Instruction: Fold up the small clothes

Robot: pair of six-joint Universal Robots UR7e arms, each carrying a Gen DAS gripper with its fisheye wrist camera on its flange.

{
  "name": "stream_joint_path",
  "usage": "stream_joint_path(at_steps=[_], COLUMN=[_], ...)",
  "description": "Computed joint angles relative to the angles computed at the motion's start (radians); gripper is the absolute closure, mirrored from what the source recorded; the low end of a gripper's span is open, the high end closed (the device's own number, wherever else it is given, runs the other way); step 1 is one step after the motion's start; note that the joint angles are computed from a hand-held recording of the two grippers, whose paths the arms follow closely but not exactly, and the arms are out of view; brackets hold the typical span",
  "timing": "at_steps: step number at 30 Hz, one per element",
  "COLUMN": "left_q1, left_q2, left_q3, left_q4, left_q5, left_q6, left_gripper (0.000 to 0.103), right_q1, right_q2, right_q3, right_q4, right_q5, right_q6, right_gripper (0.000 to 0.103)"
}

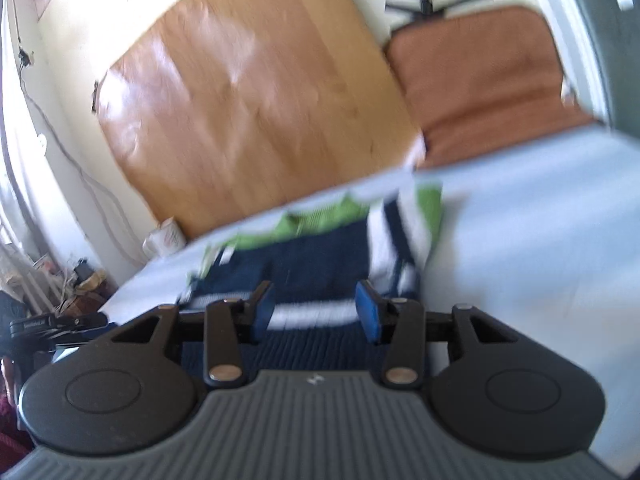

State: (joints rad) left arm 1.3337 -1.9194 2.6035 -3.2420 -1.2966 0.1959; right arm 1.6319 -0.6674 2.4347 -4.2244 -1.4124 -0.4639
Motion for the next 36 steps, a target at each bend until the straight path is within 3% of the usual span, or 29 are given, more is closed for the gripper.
stream_joint_path(at_steps=[2, 5, 11, 18, 20, 21, 22, 23, 24, 25, 27, 31, 36], left_q1=[-0.032, -0.035, -0.011, -0.013, -0.015, -0.016, -0.015, -0.021, -0.031, -0.036, -0.039, -0.081, -0.208], left_q2=[0.037, 0.167, 0.483, 0.740, 0.809, 0.837, 0.864, 0.892, 0.911, 0.916, 0.893, 0.788, 0.604], left_q3=[-0.054, -0.161, -0.443, -0.683, -0.743, -0.770, -0.805, -0.825, -0.832, -0.836, -0.824, -0.700, -0.439], left_q4=[0.003, -0.038, 0.005, 0.107, 0.152, 0.184, 0.238, 0.259, 0.238, 0.237, 0.249, 0.188, 0.016], left_q5=[0.060, 0.108, 0.220, 0.153, 0.182, 0.202, 0.230, 0.286, 0.345, 0.361, 0.360, 0.333, 0.366], left_q6=[0.034, 0.133, 0.214, 0.227, 0.223, 0.213, 0.194, 0.176, 0.187, 0.182, 0.135, 0.115, 0.169], left_gripper=[0.041, 0.027, 0.027, 0.023, 0.026, 0.033, 0.047, 0.055, 0.071, 0.078, 0.094, 0.094, 0.094], right_q1=[0.032, 0.047, 0.049, 0.105, 0.112, 0.114, 0.114, 0.115, 0.122, 0.127, 0.134, 0.154, 0.216], right_q2=[-0.059, -0.086, -0.045, 0.113, 0.158, 0.179, 0.193, 0.203, 0.214, 0.213, 0.197, 0.116, -0.019], right_q3=[-0.065, -0.193, -0.477, -0.812, -0.885, -0.928, -0.959, -0.975, -0.984, -0.986, -0.954, -0.816, -0.560], right_q4=[0.126, 0.295, 0.648, 1.100, 1.177, 1.227, 1.278, 1.310, 1.300, 1.317, 1.281, 1.154, 0.945], right_q5=[-0.080, -0.162, -0.224, -0.225, -0.237, -0.241, -0.244, -0.252, -0.273, -0.290, -0.283, -0.241, -0.221], right_q6=[0.015, -0.008, -0.031, -0.109, -0.111, -0.102, -0.092, -0.087, -0.107, -0.112, -0.101, -0.135, -0.184], right_gripper=[0.053, 0.050, 0.042, 0.034, 0.034, 0.034, 0.035, 0.047, 0.069, 0.085, 0.088, 0.088, 0.089])
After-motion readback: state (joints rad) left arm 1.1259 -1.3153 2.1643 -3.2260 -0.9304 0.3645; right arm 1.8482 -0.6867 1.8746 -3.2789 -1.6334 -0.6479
